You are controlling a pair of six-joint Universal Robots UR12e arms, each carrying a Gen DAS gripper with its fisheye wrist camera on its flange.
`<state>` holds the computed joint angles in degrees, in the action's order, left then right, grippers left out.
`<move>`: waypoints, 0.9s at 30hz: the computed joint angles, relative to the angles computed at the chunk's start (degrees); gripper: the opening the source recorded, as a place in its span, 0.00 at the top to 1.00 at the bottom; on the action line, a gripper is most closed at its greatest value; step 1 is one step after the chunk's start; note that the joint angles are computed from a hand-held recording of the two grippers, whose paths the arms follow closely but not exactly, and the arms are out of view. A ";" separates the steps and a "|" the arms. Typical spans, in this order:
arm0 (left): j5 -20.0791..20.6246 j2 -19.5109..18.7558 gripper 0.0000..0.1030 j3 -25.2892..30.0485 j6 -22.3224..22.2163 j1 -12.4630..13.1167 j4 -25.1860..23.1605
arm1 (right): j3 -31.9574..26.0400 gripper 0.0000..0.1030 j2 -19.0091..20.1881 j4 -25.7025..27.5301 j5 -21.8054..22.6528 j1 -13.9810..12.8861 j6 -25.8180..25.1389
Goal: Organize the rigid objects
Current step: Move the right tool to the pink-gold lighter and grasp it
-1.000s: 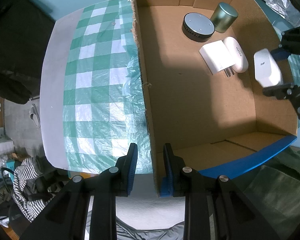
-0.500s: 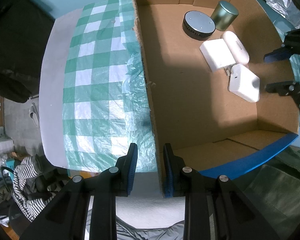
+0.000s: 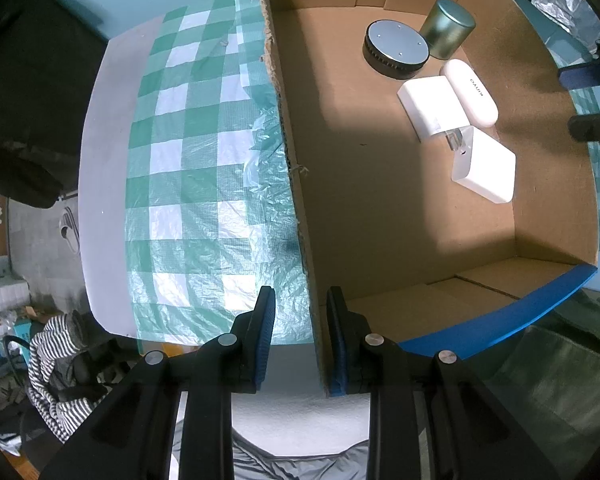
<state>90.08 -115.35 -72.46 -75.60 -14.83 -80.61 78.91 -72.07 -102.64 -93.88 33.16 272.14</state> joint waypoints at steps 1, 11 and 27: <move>0.04 -0.04 0.74 0.08 -0.08 -0.01 -0.10 | -0.34 0.50 0.02 0.35 -0.33 0.18 0.71; 0.33 -0.22 0.74 0.31 -0.13 -0.04 -0.20 | -0.38 0.50 -1.16 2.36 -2.23 1.68 7.49; 0.38 -0.33 0.74 0.39 -0.53 -0.04 -0.29 | 3.59 0.50 -3.51 1.03 -1.94 4.55 20.90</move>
<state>90.47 -115.67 -72.07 -76.13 -14.87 -80.91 82.49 -75.59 -101.61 -95.82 37.71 293.05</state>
